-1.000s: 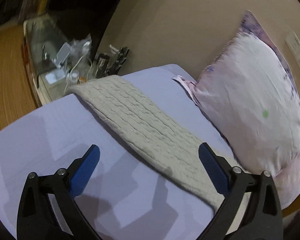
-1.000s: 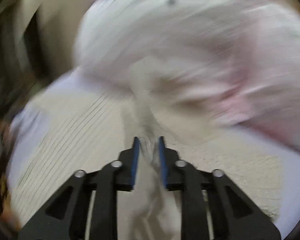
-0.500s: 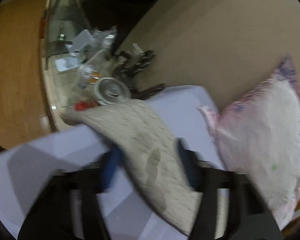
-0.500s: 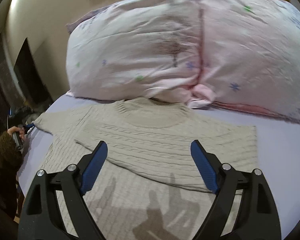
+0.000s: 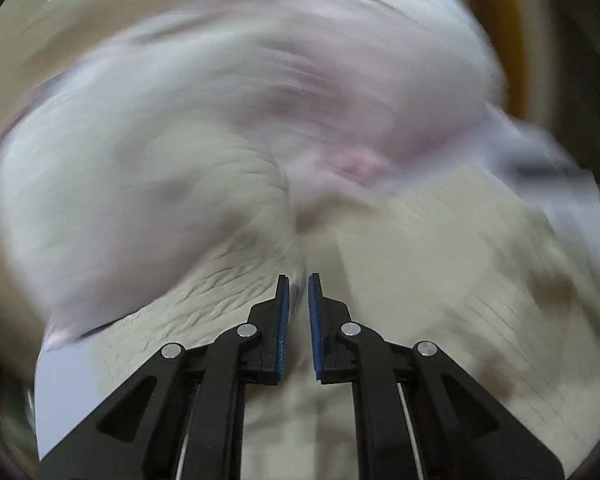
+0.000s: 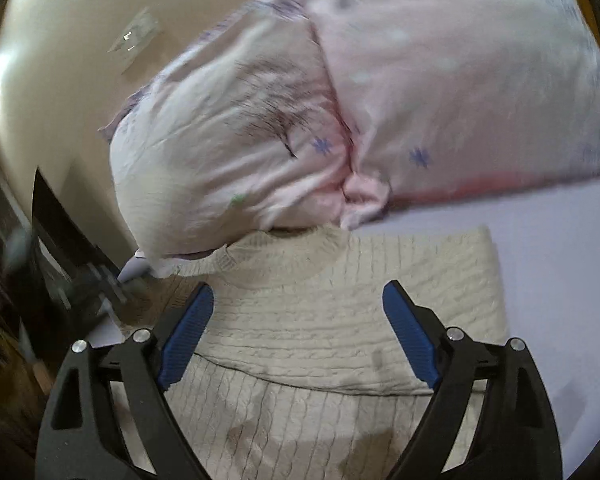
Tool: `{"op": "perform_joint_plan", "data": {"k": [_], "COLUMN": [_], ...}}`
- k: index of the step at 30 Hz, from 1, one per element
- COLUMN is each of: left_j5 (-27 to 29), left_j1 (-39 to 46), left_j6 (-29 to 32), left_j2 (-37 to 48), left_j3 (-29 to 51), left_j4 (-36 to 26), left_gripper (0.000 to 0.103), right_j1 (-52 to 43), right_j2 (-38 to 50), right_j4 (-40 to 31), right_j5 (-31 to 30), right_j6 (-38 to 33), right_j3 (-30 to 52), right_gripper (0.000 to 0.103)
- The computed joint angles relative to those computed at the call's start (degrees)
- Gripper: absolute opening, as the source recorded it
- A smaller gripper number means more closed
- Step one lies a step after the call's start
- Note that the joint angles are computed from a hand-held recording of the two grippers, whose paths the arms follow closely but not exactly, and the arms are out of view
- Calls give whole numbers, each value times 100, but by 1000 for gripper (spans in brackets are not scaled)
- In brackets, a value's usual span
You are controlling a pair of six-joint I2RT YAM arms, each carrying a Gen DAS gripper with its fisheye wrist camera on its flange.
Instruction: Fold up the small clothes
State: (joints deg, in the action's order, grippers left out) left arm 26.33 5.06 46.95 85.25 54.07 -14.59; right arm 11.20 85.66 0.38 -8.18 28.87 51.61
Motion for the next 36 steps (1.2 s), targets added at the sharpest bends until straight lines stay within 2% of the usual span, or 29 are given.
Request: {"op": "perform_joint_plan", "data": {"k": [1, 2, 4, 5, 6, 8, 10, 14, 15, 18, 19, 22, 25, 27, 29, 32, 34, 36], "left_j5": [-203, -239, 194, 533, 810, 1295, 1613, 1819, 1830, 1843, 1845, 1821, 1760, 1808, 1833, 1879, 1893, 1900], "left_j1": [-275, -390, -82, 278, 616, 1296, 2054, 3229, 3573, 4156, 4301, 4586, 4728, 4831, 4891, 5012, 5085, 5187], "left_j6": [191, 304, 367, 343, 350, 340, 566, 1047, 1157, 1309, 1378, 1638, 1923, 2157, 2343, 2595, 2745, 2940], "left_j2": [-177, -314, -483, -451, -317, 15, 554, 1717, 1951, 2247, 2420, 2794, 2924, 2957, 2994, 3052, 3126, 3201], "left_j3": [-418, -679, -644, -405, -125, 465, 1169, 2415, 2600, 2695, 2821, 3023, 3031, 3035, 3070, 3081, 3158, 3228], "left_j4": [205, 300, -164, -542, -851, -1482, -2279, -3890, -4148, -4418, -4607, -5090, -5306, -5448, -5620, -5786, -5969, -6183], "left_gripper": [10, 10, 12, 20, 37, 53, 53, 53, 54, 59, 60, 62, 62, 65, 65, 65, 65, 65], "right_j1": [-132, -330, -536, -614, -671, -693, -648, -589, -612, -661, -668, -654, -571, -461, -345, -318, -317, -150], "right_j2": [75, 151, 237, 277, 337, 501, 778, 1507, 1683, 2106, 2193, 2290, 1558, 689, -205, -826, -1307, -2000], "right_j4": [-46, -147, -264, -275, -271, -279, -296, -616, -656, -634, -553, -217, 530, 842, 857, 412, 94, -179], "right_j5": [-191, -475, -755, -856, -920, -1013, -1105, -927, -892, -657, -568, -382, -199, 33, 342, 562, 553, 845], "right_j6": [102, 227, 320, 350, 386, 435, 471, 795, 935, 1347, 1419, 1359, 1299, 1242, 1314, 1347, 1352, 1380], "right_j3": [4, 3, -8, -30, -49, 17, 251, 1095, 1271, 1622, 1677, 1690, 856, 19, -805, -1349, -1743, -2181], "right_gripper": [85, 77, 65, 62, 60, 52, 47, 43, 43, 43, 40, 8, 7, 7, 7, 8, 17, 39]}}
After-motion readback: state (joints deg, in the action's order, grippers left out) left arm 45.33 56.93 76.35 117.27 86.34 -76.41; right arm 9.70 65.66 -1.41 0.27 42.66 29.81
